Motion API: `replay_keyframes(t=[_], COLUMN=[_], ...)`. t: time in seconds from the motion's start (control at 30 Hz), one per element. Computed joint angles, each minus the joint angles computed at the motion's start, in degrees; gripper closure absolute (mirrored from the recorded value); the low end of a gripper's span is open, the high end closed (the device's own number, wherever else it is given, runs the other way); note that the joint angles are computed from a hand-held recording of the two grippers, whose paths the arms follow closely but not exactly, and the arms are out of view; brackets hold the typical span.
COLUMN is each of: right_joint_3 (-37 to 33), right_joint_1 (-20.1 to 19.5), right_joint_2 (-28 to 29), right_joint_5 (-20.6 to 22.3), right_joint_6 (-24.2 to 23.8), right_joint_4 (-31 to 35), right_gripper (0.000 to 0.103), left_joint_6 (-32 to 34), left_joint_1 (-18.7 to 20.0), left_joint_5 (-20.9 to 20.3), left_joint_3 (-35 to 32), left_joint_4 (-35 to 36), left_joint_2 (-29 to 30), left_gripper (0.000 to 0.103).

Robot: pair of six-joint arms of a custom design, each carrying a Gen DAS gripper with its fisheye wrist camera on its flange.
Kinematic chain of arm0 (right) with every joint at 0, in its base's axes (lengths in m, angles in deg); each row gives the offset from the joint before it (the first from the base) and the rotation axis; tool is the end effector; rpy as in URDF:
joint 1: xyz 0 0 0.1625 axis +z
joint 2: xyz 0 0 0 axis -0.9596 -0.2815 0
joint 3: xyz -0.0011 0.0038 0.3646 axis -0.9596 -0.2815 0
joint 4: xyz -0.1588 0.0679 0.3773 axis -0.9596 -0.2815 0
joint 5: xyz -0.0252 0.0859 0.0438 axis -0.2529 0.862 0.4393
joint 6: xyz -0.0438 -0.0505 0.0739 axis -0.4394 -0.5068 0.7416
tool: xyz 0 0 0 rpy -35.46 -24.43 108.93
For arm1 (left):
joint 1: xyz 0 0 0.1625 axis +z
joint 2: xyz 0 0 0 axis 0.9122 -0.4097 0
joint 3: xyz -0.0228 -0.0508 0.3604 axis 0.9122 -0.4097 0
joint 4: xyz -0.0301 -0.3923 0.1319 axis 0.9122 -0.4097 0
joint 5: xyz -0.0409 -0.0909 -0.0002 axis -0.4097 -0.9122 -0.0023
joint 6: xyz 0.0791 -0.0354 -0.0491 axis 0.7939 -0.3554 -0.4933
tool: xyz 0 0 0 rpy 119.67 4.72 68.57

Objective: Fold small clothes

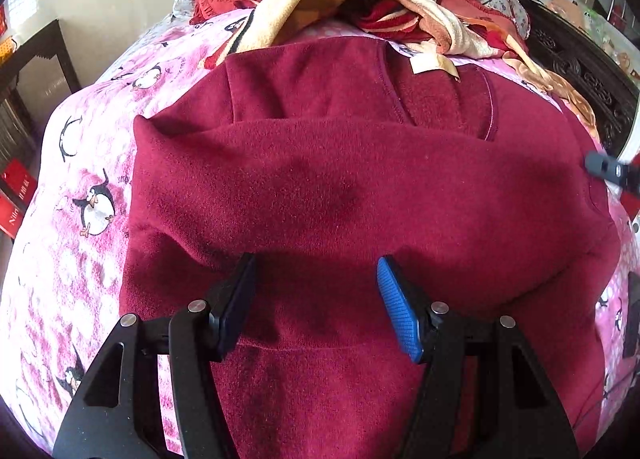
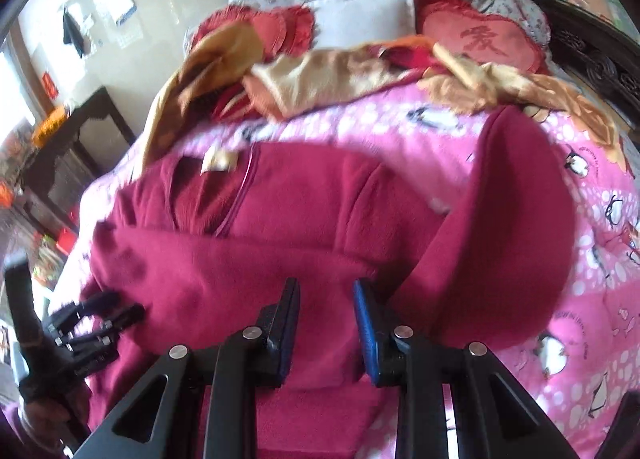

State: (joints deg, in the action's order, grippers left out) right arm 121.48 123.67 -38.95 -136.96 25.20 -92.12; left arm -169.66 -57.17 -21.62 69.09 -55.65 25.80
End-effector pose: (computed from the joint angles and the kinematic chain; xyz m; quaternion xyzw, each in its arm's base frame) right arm -0.0795 -0.3257 0.3667 0.2037 -0.9274 0.2482 0.1917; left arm -0.3015 -0.2438 -0.0405 0.0818 0.8913 -0.2737 0.3520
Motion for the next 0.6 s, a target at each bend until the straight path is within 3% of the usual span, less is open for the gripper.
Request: replay_keyframes(t=[0.07, 0.17, 0.27, 0.47, 0.5, 0.57, 0.6], right_joint_3=[-2.07, -7.58, -14.74, -24.75, -25.32, -25.45, -25.15], right_joint_1=[1.61, 4.76, 7.67, 11.95, 11.75, 11.27, 10.94], right_joint_2=[3.08, 11.43, 20.1, 33.5, 34.28, 34.93, 34.55], right_joint_5=[-1.12, -5.23, -10.02, -18.37, -18.29, -17.14, -16.56], right_joint_6=[3.31, 9.72, 17.63, 23.62, 23.89, 22.15, 21.24], right_joint_4=[-4.86, -12.13, -14.94, -18.32, -18.61, -21.06, -21.6], right_gripper=[0.058, 0.057, 0.057, 0.057, 0.059, 0.083, 0.091], left_joint_6=[0.1, 0.01, 0.07, 0.63, 0.94, 1.33, 1.35], left_joint_1=[-0.05, -0.12, -0.07, 0.33, 0.43, 0.58, 0.62], left_joint_5=[-0.01, -0.06, -0.1, -0.19, -0.14, -0.09, -0.1], left_joint_3=[0.35, 0.97, 1.07, 0.64, 0.63, 0.77, 0.85], left_joint_4=[-0.55, -1.45, -1.86, -1.91, -2.01, -2.46, -2.68], left_joint_2=[-0.21, -0.51, -0.5, -0.18, -0.13, -0.19, -0.26], left_gripper=[0.04, 0.04, 0.038, 0.036, 0.035, 0.035, 0.035])
